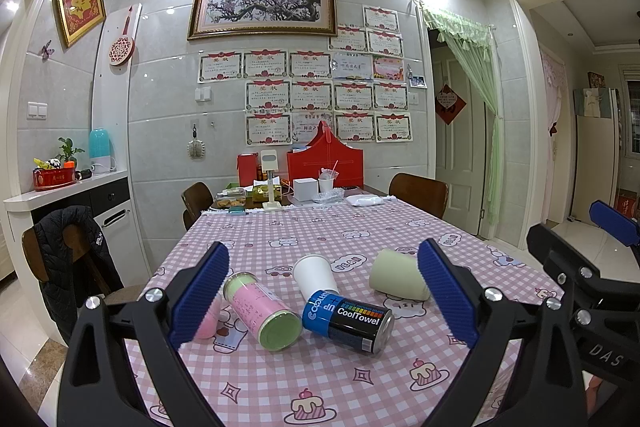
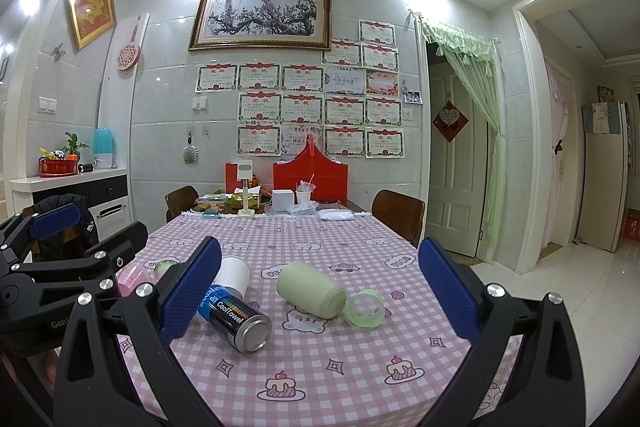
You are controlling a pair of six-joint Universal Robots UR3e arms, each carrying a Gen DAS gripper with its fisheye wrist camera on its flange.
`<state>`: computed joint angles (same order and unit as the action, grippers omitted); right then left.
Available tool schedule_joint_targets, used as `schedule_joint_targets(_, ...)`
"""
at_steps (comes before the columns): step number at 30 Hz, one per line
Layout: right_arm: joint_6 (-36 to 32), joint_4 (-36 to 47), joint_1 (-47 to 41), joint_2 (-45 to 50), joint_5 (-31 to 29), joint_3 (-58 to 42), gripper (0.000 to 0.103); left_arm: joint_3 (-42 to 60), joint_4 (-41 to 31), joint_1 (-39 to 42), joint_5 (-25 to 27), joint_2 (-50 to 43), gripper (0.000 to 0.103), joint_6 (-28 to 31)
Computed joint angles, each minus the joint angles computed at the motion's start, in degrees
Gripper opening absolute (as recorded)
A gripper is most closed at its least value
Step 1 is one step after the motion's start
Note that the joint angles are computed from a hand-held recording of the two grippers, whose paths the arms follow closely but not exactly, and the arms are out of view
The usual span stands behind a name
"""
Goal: Flip cup upside down
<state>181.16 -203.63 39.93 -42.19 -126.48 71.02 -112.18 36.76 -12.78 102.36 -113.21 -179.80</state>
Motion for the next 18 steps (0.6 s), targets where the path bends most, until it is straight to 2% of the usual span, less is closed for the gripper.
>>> schedule_joint_targets(18, 0.14, 0.39, -0.05, -0.33, 0.10, 0.06, 0.095, 0.19, 0.04, 0.00, 0.01, -0.35, 0.094, 0.01)
